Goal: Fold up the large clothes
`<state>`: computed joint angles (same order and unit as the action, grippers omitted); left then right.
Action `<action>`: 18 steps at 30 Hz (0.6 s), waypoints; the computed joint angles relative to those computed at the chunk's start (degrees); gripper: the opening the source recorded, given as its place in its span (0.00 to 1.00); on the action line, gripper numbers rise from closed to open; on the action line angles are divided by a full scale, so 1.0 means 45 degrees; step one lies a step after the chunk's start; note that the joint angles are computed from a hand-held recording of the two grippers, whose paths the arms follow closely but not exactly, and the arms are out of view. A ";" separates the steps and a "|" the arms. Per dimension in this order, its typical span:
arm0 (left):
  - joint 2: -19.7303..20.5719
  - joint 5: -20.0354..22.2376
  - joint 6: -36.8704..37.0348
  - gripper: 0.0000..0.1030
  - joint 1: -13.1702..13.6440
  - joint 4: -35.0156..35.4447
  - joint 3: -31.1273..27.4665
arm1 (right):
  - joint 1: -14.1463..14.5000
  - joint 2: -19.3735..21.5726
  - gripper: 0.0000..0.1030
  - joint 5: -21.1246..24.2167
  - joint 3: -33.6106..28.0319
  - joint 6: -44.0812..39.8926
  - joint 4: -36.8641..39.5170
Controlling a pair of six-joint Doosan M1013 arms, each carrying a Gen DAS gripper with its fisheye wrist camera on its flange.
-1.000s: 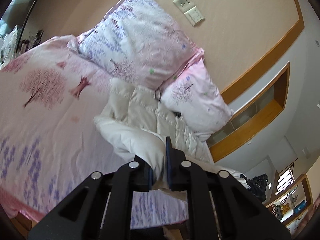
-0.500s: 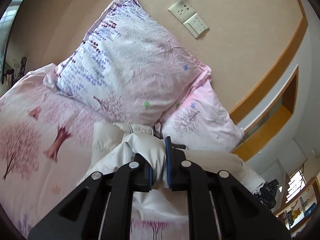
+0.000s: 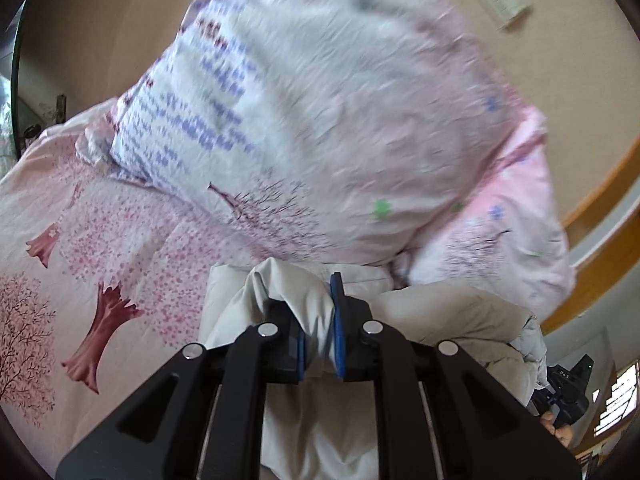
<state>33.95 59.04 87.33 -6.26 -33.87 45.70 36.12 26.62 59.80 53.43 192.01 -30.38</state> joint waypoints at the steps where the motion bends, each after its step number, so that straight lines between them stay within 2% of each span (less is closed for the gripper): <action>1: 0.0209 0.0251 -0.0266 0.11 -0.0050 0.0269 -0.0319 | -0.0105 0.0084 0.14 0.0105 -0.0080 0.0079 0.0319; 6: 0.1225 0.1674 -0.1391 0.12 -0.0282 0.1413 -0.1986 | -0.0626 0.0569 0.18 0.0939 -0.0588 0.0928 0.1885; 9: 0.1792 0.2587 -0.2027 0.16 -0.0361 0.1831 -0.2942 | -0.0890 0.0695 0.36 0.0901 -0.0607 0.1626 0.2730; 11: 0.2089 0.3026 -0.2391 0.17 -0.0371 0.1908 -0.3392 | -0.0976 0.0661 0.58 0.0468 -0.0441 0.1865 0.2795; 13: 0.2282 0.3324 -0.2494 0.20 -0.0351 0.1739 -0.3685 | -0.0972 0.0554 0.70 -0.0008 -0.0208 0.2120 0.2454; 14: 0.2355 0.3412 -0.2535 0.24 -0.0309 0.1537 -0.3773 | -0.0955 0.0504 0.74 -0.0132 -0.0122 0.2236 0.2243; 16: 0.2374 0.3376 -0.2560 0.33 -0.0155 0.0761 -0.3717 | -0.0884 0.0182 0.77 -0.1021 0.0466 0.2612 0.1422; 18: 0.2260 0.3036 -0.2474 0.53 0.0077 -0.0402 -0.3388 | -0.0826 -0.0110 0.77 -0.1679 0.0936 0.2691 0.0795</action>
<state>44.12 72.70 76.19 -5.91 -35.68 30.45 32.40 26.13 52.25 57.64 204.12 -26.80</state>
